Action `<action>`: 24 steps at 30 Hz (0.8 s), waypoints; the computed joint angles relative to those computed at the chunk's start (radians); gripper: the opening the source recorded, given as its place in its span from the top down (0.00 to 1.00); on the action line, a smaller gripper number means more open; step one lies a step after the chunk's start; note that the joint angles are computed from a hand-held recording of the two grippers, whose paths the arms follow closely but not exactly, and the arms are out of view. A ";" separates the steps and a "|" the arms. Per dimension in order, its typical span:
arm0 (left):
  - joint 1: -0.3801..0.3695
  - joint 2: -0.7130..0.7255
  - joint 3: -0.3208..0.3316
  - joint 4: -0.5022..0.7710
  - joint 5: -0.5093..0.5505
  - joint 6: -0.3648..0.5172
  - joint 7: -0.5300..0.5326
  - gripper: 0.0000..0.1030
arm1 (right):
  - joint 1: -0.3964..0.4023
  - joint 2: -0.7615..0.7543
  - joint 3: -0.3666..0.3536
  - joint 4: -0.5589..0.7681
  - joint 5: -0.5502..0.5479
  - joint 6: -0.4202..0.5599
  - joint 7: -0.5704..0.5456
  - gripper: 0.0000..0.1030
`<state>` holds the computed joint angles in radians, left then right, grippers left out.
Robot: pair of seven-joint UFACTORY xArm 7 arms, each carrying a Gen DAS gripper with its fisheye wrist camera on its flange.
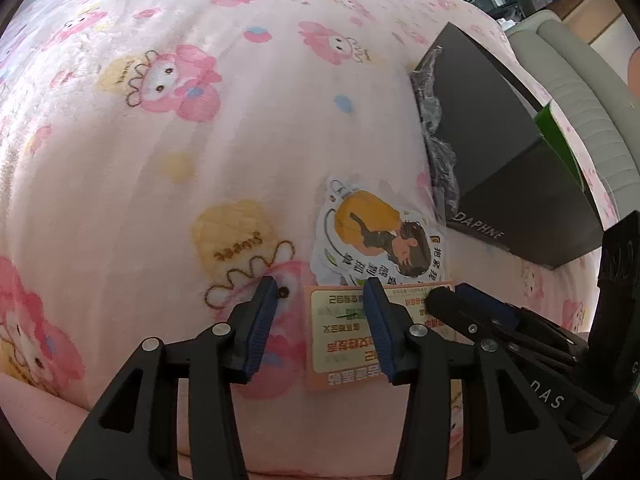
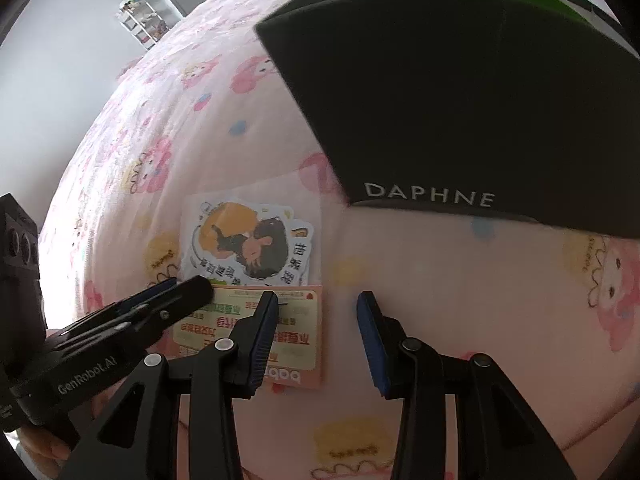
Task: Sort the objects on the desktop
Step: 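Lift the printed card with the left tool and carry it over the black box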
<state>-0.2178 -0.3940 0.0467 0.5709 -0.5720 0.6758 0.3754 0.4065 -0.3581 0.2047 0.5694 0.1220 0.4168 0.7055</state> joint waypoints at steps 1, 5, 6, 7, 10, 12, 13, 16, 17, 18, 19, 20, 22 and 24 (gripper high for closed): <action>-0.006 -0.003 0.002 -0.002 -0.006 0.001 0.013 0.58 | 0.016 0.001 -0.011 -0.002 0.019 -0.018 -0.021 0.64; -0.019 -0.025 -0.012 -0.017 0.004 -0.017 0.031 0.65 | 0.015 -0.009 0.006 0.000 0.007 -0.039 -0.021 0.70; -0.026 -0.029 -0.004 -0.018 -0.007 -0.016 0.041 0.65 | 0.005 -0.021 0.016 -0.001 -0.008 -0.037 -0.008 0.70; -0.033 -0.032 0.003 -0.017 -0.019 -0.014 0.051 0.66 | -0.004 -0.032 0.024 -0.002 -0.024 -0.034 0.004 0.70; -0.046 -0.051 0.022 -0.016 -0.059 0.000 0.080 0.68 | -0.020 -0.071 0.038 -0.007 -0.058 -0.028 0.034 0.71; -0.052 -0.077 0.031 -0.020 -0.083 0.013 0.095 0.69 | -0.025 -0.104 0.042 -0.013 -0.070 -0.023 0.049 0.71; -0.052 -0.097 0.031 -0.022 -0.087 0.021 0.097 0.68 | -0.026 -0.130 0.048 -0.019 -0.077 -0.014 0.060 0.71; -0.058 -0.153 0.031 -0.026 -0.093 0.044 0.097 0.69 | -0.035 -0.206 0.065 -0.031 -0.098 0.026 0.091 0.71; -0.058 -0.169 0.029 -0.021 -0.088 0.053 0.093 0.69 | -0.039 -0.230 0.071 -0.033 -0.106 0.045 0.102 0.71; -0.055 -0.190 0.032 -0.017 -0.077 0.072 0.088 0.69 | -0.045 -0.244 0.078 -0.030 -0.115 0.058 0.113 0.71; -0.058 -0.199 0.030 -0.012 -0.074 0.078 0.083 0.69 | -0.058 -0.234 0.086 -0.014 -0.127 0.058 0.125 0.71; -0.065 -0.202 0.027 0.001 -0.075 0.082 0.078 0.69 | -0.066 -0.234 0.088 -0.002 -0.135 0.063 0.134 0.71; -0.077 -0.208 0.026 0.023 -0.077 0.087 0.074 0.69 | -0.061 -0.270 0.066 -0.006 -0.127 0.077 0.134 0.70; -0.090 -0.212 0.027 0.045 -0.083 0.093 0.074 0.69 | -0.067 -0.281 0.059 0.006 -0.124 0.088 0.137 0.70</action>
